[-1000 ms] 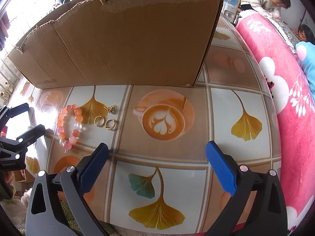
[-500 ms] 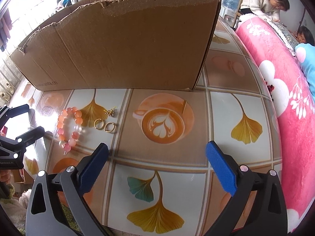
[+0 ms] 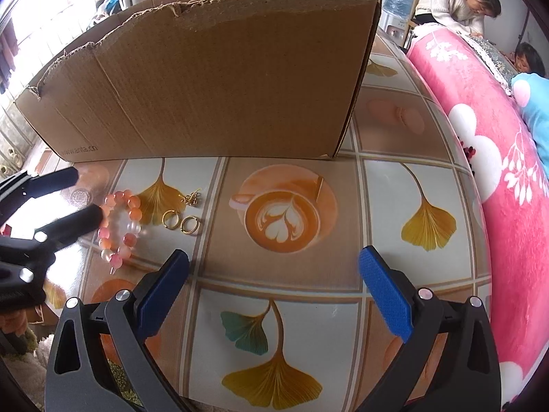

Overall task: Organize jewelry
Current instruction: 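Lower the open left tool onto the small gold ring beside the box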

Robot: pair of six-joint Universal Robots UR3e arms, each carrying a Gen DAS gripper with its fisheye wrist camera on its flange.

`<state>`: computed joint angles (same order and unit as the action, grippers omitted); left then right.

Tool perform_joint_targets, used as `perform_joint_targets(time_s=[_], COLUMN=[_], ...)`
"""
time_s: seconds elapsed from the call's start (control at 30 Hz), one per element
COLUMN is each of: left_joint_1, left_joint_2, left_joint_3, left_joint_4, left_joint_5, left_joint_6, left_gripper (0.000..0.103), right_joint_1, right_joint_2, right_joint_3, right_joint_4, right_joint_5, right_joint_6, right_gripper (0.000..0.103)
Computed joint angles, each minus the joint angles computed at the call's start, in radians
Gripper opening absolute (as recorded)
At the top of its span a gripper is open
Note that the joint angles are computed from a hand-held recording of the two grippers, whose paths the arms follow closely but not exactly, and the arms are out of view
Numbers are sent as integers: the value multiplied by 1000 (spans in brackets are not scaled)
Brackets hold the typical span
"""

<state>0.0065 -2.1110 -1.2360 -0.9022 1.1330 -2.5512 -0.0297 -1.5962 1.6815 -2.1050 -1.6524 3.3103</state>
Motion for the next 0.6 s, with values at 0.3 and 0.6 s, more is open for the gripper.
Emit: perform_joint_targets(time_s=[0.3,0.6], left_joint_1=[3,69], left_joint_2=[-16,9], left_joint_3=[-34,-66], left_joint_4=[135,210], left_joint_5=[160,119], left_joint_6=[-34,-83], left_gripper=[71,71], right_joint_1=[-10,-7], right_joint_2=[-11,-56], right_joint_3=[10,45], right_joint_4=[0,-86], right_joint_5=[9,27], right_joint_6=[-19,-69], right_gripper=[97,96])
